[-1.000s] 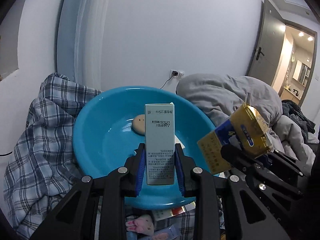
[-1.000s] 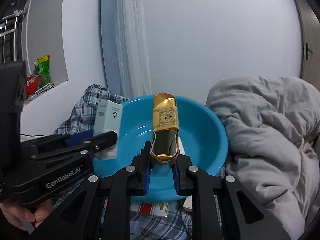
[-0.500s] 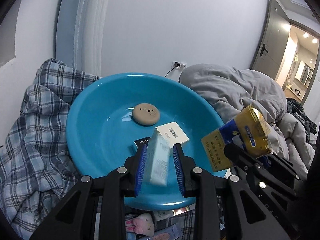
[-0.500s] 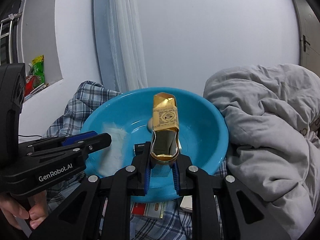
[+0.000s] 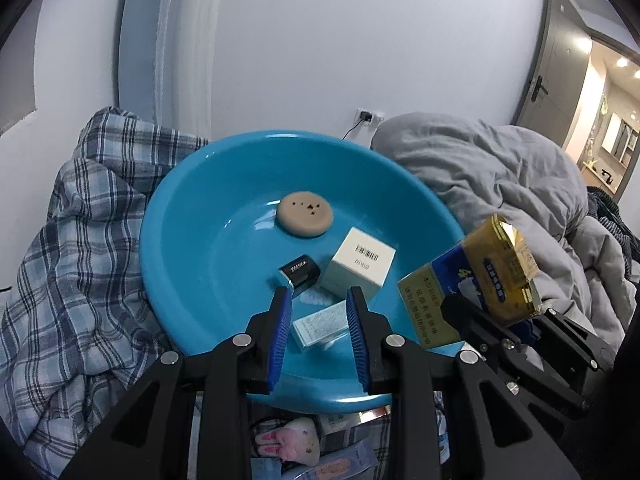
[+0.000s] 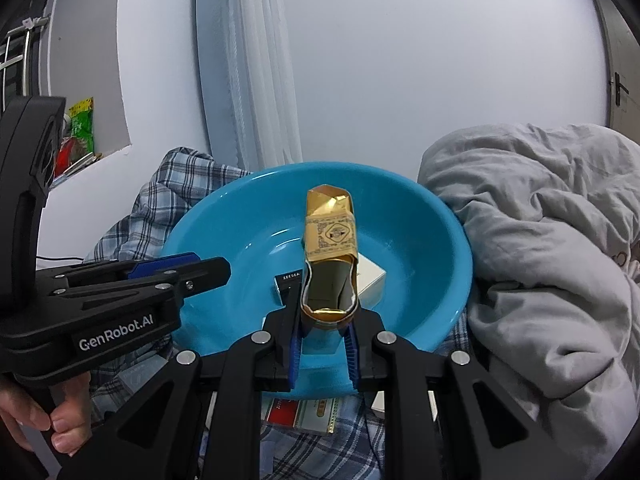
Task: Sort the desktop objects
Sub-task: 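Lower the left tool into the basin and open it to release the green box, then lower the right tool into the basin and open it to release the gold tube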
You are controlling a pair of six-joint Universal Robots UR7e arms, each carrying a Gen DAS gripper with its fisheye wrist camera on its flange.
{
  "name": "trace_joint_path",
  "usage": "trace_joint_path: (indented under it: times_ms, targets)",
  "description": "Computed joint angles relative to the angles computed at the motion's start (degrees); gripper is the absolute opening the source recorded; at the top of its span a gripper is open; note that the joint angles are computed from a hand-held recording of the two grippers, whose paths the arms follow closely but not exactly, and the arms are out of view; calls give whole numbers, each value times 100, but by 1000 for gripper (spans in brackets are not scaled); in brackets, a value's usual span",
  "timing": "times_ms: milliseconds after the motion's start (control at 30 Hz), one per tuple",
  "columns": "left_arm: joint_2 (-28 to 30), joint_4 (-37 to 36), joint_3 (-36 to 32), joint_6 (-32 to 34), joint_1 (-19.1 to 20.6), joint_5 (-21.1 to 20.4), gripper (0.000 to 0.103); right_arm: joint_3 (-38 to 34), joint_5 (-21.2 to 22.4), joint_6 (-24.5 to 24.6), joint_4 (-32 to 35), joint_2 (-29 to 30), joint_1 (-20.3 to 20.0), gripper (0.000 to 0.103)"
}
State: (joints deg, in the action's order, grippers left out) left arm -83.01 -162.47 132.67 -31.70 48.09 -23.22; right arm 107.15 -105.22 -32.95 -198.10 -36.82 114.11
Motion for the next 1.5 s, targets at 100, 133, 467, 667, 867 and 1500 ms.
trace_joint_path:
  times_ms: [100,133,467,667,867,1500]
  targets:
    - [-21,196,-34,-194,79,-104,30,-18,-34,-20,8,70,-14,17]
    - [-26,269,-46,-270,102,-122,30,-31,-43,-25,79,85,-22,17]
    - [-51,833,-128,-723,175,-159,30,-87,-202,-51,277,206,-60,17]
    - [-63,931,-133,-766,155,-134,30,-110,-261,-50,281,245,-86,17]
    - [-67,714,-84,-653,90,-56,30,-121,-339,-135,163,291,-76,18]
    - [421,-1334,182,1100,-593,1204,70,-48,-228,-106,-49,157,-18,44]
